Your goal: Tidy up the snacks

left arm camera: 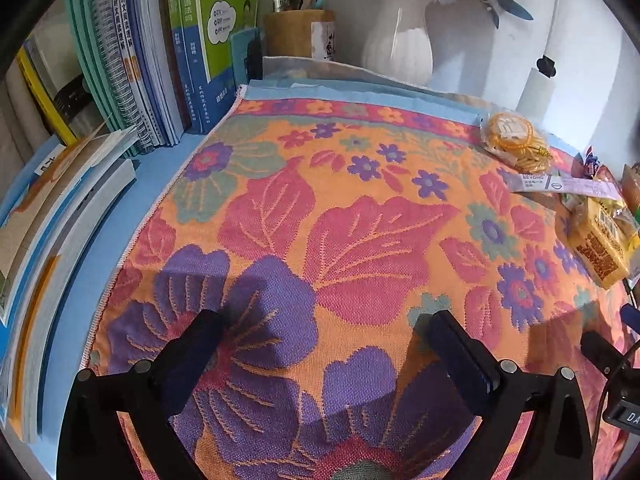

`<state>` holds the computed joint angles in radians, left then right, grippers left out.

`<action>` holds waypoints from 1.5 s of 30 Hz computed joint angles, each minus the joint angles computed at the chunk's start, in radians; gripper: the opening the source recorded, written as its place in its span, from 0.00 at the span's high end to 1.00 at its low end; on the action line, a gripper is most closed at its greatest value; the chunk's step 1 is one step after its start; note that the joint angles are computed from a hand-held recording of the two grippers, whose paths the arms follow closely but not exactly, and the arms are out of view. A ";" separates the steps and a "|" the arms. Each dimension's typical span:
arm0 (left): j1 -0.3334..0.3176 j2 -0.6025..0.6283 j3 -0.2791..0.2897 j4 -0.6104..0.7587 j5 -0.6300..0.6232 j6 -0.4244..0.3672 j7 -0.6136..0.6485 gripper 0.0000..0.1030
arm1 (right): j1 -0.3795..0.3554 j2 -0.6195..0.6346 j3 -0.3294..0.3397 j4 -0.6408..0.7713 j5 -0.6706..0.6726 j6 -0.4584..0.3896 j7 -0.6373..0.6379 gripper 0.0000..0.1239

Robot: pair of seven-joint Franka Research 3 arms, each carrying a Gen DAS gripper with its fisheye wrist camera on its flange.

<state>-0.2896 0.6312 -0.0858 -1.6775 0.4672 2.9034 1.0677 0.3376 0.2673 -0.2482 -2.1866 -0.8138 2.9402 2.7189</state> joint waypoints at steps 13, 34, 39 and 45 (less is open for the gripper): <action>0.000 -0.001 0.001 -0.002 -0.001 0.003 0.000 0.00 | -0.002 -0.001 0.004 0.000 -0.005 -0.002 0.007 0.17; -0.001 0.000 0.002 -0.001 0.000 0.003 0.000 0.00 | 0.002 0.003 -0.001 0.004 0.004 0.000 -0.001 0.17; -0.001 0.000 0.002 -0.002 0.000 0.004 0.000 0.00 | 0.004 0.002 -0.002 0.003 0.004 -0.001 -0.001 0.17; -0.002 -0.001 0.003 -0.002 0.001 0.004 -0.001 0.00 | 0.005 0.000 -0.002 0.000 0.002 -0.002 0.002 0.17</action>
<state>-0.2912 0.6306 -0.0830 -1.6800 0.4681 2.9078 1.0670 0.3427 0.2669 -0.2505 -2.1866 -0.8121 2.9385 2.7209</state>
